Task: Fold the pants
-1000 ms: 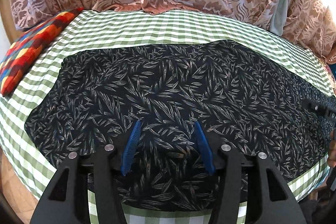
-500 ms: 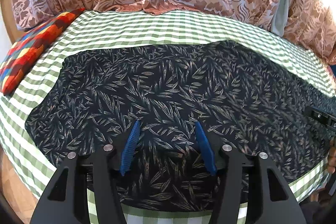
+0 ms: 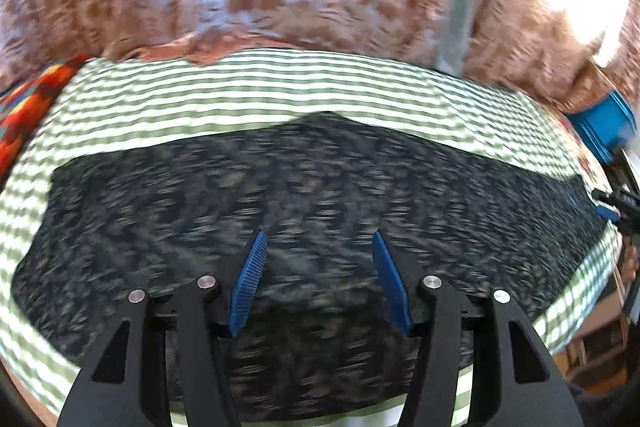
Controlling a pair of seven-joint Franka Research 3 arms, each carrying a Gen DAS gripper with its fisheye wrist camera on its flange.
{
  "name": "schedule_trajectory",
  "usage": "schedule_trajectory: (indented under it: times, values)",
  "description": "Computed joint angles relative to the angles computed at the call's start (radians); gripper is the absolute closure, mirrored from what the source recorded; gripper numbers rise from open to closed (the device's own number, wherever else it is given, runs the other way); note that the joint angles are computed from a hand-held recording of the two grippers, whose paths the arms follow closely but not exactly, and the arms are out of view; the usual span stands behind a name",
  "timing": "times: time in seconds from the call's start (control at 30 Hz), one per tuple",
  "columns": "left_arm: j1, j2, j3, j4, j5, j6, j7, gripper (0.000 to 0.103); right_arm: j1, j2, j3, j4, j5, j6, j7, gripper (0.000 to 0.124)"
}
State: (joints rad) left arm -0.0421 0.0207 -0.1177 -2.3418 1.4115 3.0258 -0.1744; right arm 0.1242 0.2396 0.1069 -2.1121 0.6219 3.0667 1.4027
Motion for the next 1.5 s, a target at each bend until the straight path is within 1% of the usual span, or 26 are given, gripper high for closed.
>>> schedule_trajectory:
  times: [0.03,0.07,0.1,0.13,0.2,0.27,0.33,0.4,0.47,0.5,0.63,0.67,0.73,0.77,0.83,0.93,0.97,1.03,1.13,1.17,1.2,1.23,1.27,1.33,1.43,1.5]
  values:
    - [-0.002,0.015,-0.003,0.012,-0.024,0.012,0.042,0.048,0.041,-0.013,-0.062,-0.022,-0.055,0.011,0.071,0.068]
    - [-0.007,0.034,-0.007,0.028,-0.052,0.026,0.091,0.043,0.087,-0.027,-0.138,-0.044,-0.132,0.023,0.167,0.068]
    - [-0.012,0.048,-0.006,0.041,-0.064,0.039,0.118,0.041,0.098,-0.039,-0.18,-0.062,-0.171,0.037,0.229,0.068]
    - [-0.019,0.063,-0.006,0.054,-0.078,0.05,0.146,0.04,0.086,-0.046,-0.187,-0.07,-0.179,0.042,0.249,0.068]
    - [-0.029,0.095,-0.015,0.073,-0.201,0.071,0.292,0.04,0.084,-0.051,-0.219,-0.072,-0.242,0.047,0.31,0.068]
    - [-0.045,0.121,-0.02,0.09,-0.283,0.083,0.391,0.04,0.094,-0.034,-0.247,-0.04,-0.314,0.038,0.359,0.068]
    - [-0.058,0.141,-0.032,0.104,-0.36,0.08,0.485,0.04,0.036,-0.006,-0.196,0.006,-0.313,0.02,0.314,0.068]
    - [-0.074,0.156,-0.035,0.114,-0.412,0.071,0.551,0.04,0.03,0.036,-0.198,0.067,-0.348,-0.013,0.324,0.068]
    - [-0.082,0.167,-0.043,0.119,-0.475,0.065,0.62,0.04,-0.022,0.108,-0.138,0.169,-0.312,-0.071,0.262,0.068]
    - [-0.083,0.172,-0.048,0.119,-0.509,0.067,0.656,0.04,-0.017,0.143,-0.146,0.218,-0.322,-0.102,0.266,0.068]
    - [-0.1,0.188,-0.047,0.124,-0.605,0.06,0.76,0.041,-0.083,0.258,-0.077,0.385,-0.258,-0.25,0.186,0.069]
    - [-0.109,0.192,-0.039,0.126,-0.619,0.061,0.774,0.04,-0.109,0.287,-0.048,0.428,-0.227,-0.299,0.149,0.086]
    - [-0.128,0.195,-0.019,0.128,-0.641,0.068,0.796,0.04,-0.108,0.301,-0.044,0.453,-0.215,-0.326,0.105,0.114]
    - [-0.142,0.197,-0.005,0.128,-0.646,0.07,0.802,0.04,-0.104,0.297,-0.043,0.448,-0.21,-0.319,0.083,0.118]
    - [-0.159,0.208,0.007,0.137,-0.678,0.048,0.828,0.04,-0.066,0.281,-0.078,0.425,-0.242,-0.284,0.077,0.119]
    - [-0.119,0.239,-0.045,0.143,-0.82,0.01,0.943,0.039,0.007,0.302,-0.172,0.431,-0.33,-0.272,0.176,0.119]
    - [-0.139,0.24,-0.022,0.14,-0.815,0.023,0.938,0.039,0.017,0.32,-0.188,0.446,-0.351,-0.284,0.205,0.119]
    - [-0.16,0.237,-0.001,0.139,-0.821,0.022,0.942,0.039,0.011,0.345,-0.18,0.465,-0.364,-0.286,0.216,0.118]
    - [-0.123,0.225,-0.044,0.132,-0.908,0.016,1.016,0.038,-0.015,0.343,-0.147,0.455,-0.348,-0.256,0.207,0.112]
    - [-0.08,0.222,-0.088,0.124,-0.975,0.036,1.072,0.038,-0.042,0.331,-0.119,0.442,-0.318,-0.248,0.188,0.104]
    - [-0.042,0.223,-0.126,0.121,-1.035,0.051,1.122,0.038,-0.051,0.324,-0.111,0.437,-0.301,-0.246,0.185,0.097]
    - [-0.018,0.224,-0.149,0.121,-1.081,0.061,1.157,0.038,-0.051,0.305,-0.114,0.414,-0.292,-0.23,0.189,0.086]
    - [-0.013,0.225,-0.148,0.127,-1.109,0.068,1.169,0.038,-0.053,0.27,-0.114,0.367,-0.283,-0.192,0.183,0.086]
    - [-0.049,0.227,-0.105,0.14,-1.116,0.071,1.157,0.038,-0.088,0.217,-0.077,0.31,-0.243,-0.174,0.129,0.086]
    - [-0.032,0.231,-0.125,0.141,-1.158,0.103,1.187,0.038,-0.133,0.113,-0.012,0.196,-0.156,-0.172,0.0,0.086]
    - [-0.053,0.232,-0.111,0.137,-1.151,0.122,1.196,0.038,-0.152,0.057,0.022,0.135,-0.078,-0.197,-0.101,0.086]
